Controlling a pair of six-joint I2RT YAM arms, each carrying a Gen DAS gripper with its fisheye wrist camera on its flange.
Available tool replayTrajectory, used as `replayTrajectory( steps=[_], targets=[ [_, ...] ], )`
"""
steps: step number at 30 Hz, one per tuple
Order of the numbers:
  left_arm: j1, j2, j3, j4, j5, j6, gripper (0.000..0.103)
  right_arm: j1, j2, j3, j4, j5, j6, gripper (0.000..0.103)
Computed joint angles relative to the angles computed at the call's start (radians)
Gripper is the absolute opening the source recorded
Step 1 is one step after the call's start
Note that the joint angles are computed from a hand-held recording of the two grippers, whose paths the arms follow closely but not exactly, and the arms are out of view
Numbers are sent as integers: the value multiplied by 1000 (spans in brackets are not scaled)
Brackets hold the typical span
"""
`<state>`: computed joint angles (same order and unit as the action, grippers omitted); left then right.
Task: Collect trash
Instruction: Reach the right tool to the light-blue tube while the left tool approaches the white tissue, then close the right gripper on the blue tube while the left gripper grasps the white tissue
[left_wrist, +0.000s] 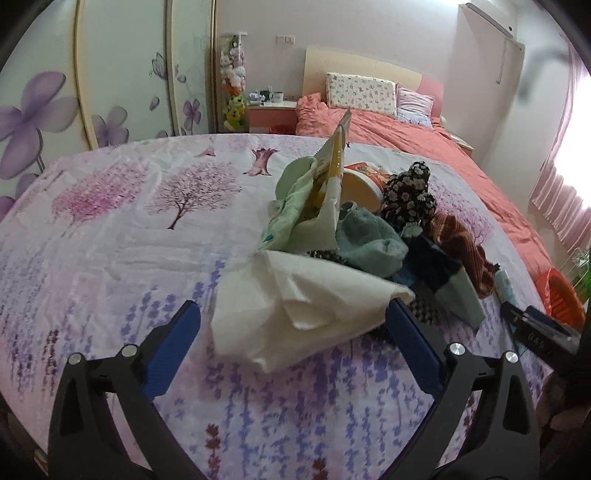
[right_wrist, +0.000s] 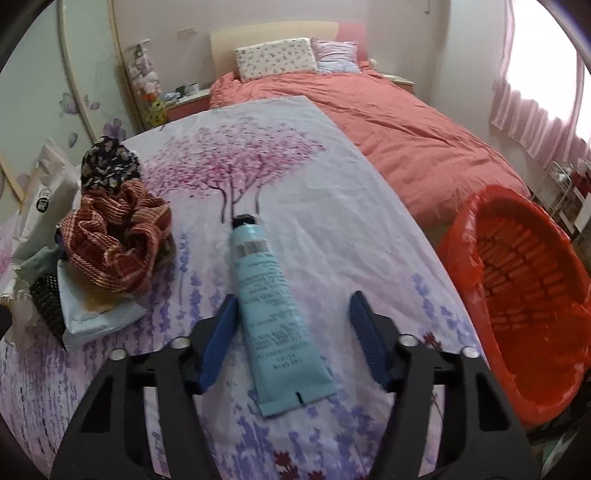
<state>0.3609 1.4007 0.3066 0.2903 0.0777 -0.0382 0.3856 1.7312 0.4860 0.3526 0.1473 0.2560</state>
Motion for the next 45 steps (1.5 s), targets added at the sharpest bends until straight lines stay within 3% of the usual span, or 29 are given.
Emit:
replayTrajectory(
  steps=[4, 6, 15, 17, 18, 25, 30, 38, 45],
  targets=[
    [2, 25, 35, -7, 24, -27, 97, 11, -15, -16, 2, 10, -7, 43],
    [-14, 47, 41, 14, -1, -23, 91, 11, 2, 2, 0, 11, -11, 41],
    [13, 88, 38, 63, 93, 40, 50, 5, 29, 27, 5, 8, -20, 36],
    [2, 93, 47, 55, 79, 46, 31, 6, 30, 27, 7, 7, -18, 36],
    [5, 98, 54, 42, 79, 52, 30, 6, 30, 27, 7, 6, -18, 36],
    [173, 70, 14, 15, 176, 149, 30, 10, 34, 28, 9, 13, -19, 36],
    [272, 95, 31, 1, 227, 179, 49, 12, 38, 30, 10, 20, -16, 36],
    [244, 199, 117, -28, 268, 176, 65, 20, 42, 37, 3, 33, -8, 36],
    [256, 217, 113, -62, 357, 216, 66, 21, 41, 36, 2, 37, -5, 36]
  ],
)
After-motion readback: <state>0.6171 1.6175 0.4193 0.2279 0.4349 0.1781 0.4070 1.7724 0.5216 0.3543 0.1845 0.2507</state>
